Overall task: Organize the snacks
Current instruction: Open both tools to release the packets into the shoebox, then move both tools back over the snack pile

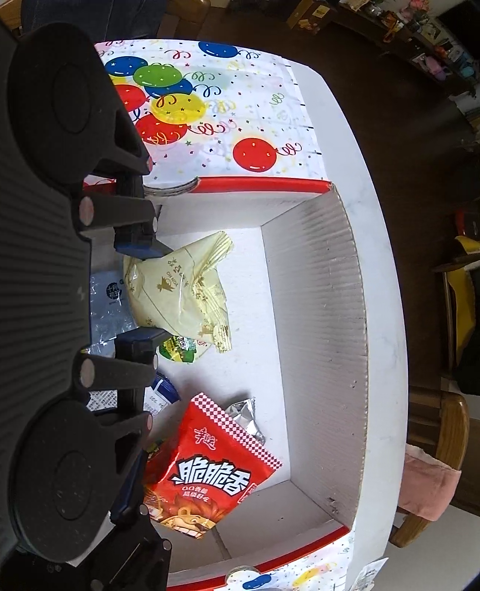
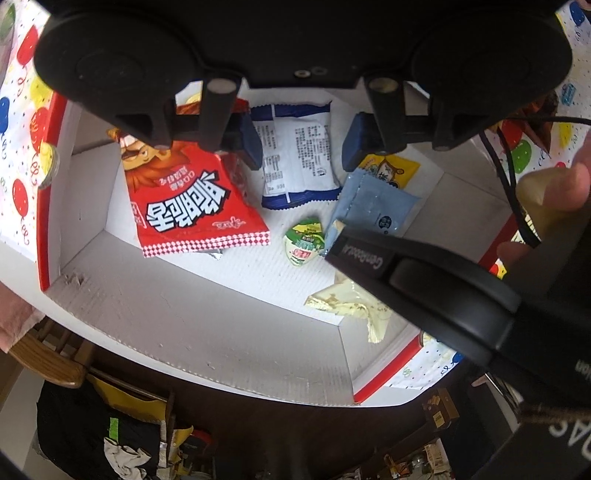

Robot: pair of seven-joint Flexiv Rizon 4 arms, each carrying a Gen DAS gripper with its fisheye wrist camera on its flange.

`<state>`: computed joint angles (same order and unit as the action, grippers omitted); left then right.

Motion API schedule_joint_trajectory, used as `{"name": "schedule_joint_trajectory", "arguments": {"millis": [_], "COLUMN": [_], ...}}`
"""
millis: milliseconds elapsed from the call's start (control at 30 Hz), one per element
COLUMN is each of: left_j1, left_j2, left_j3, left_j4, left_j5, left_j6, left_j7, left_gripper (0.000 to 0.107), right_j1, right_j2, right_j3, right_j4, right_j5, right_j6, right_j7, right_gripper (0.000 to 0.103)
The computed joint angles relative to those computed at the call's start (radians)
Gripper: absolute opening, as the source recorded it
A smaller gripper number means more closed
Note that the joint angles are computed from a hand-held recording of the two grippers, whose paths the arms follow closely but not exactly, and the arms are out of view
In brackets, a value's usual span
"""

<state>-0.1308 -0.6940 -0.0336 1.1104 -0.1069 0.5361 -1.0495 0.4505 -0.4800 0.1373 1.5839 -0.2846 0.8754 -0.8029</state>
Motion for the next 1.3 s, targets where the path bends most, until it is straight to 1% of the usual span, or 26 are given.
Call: {"name": "schedule_joint_trajectory", "arguments": {"millis": [67, 133, 200, 367, 467, 533, 600, 800, 967, 1033, 1167, 1300], "left_j1": [0.003, 0.009, 0.012, 0.030, 0.050, 0.060, 0.069, 0.103, 0.127, 0.139, 0.158, 0.175], "left_j2": [0.006, 0.012, 0.020, 0.054, 0.083, 0.103, 0.126, 0.199, 0.254, 0.276, 0.323, 0.368], "left_j3": [-0.003, -0.008, -0.010, -0.022, -0.035, -0.039, -0.042, -0.055, -0.055, -0.057, -0.057, -0.053], "left_j4": [0.011, 0.023, 0.035, 0.079, 0.120, 0.148, 0.180, 0.282, 0.351, 0.377, 0.435, 0.488], "left_j5": [-0.003, -0.015, -0.024, -0.061, -0.097, -0.116, -0.136, -0.212, -0.271, -0.302, -0.362, -0.430], "left_j6": [0.009, 0.013, 0.020, 0.031, 0.047, 0.061, 0.079, 0.136, 0.166, 0.176, 0.201, 0.209], "left_j7": [0.007, 0.012, 0.012, 0.024, 0.051, 0.069, 0.087, 0.167, 0.223, 0.251, 0.319, 0.385], "left_gripper": [0.038, 0.045, 0.048, 0.048, 0.048, 0.048, 0.048, 0.049, 0.049, 0.049, 0.049, 0.055], "right_j1": [0.002, 0.007, 0.008, 0.013, 0.019, 0.021, 0.022, 0.029, 0.040, 0.046, 0.055, 0.066], "right_j2": [0.006, 0.013, 0.022, 0.052, 0.076, 0.094, 0.109, 0.154, 0.175, 0.187, 0.204, 0.221], "right_j3": [-0.002, -0.007, -0.008, -0.015, -0.022, -0.025, -0.026, -0.028, -0.025, -0.026, -0.024, -0.021], "right_j4": [0.006, 0.015, 0.026, 0.064, 0.089, 0.104, 0.118, 0.161, 0.174, 0.185, 0.200, 0.212], "right_j5": [0.000, -0.009, -0.012, -0.035, -0.064, -0.084, -0.099, -0.167, -0.220, -0.251, -0.313, -0.370], "right_j6": [0.003, 0.003, 0.011, 0.043, 0.060, 0.067, 0.075, 0.095, 0.082, 0.085, 0.088, 0.083], "right_j7": [0.011, 0.029, 0.046, 0.104, 0.149, 0.179, 0.210, 0.306, 0.381, 0.421, 0.485, 0.559], "right_gripper": [0.048, 0.051, 0.052, 0.053, 0.054, 0.058, 0.060, 0.063, 0.065, 0.071, 0.072, 0.076]}}
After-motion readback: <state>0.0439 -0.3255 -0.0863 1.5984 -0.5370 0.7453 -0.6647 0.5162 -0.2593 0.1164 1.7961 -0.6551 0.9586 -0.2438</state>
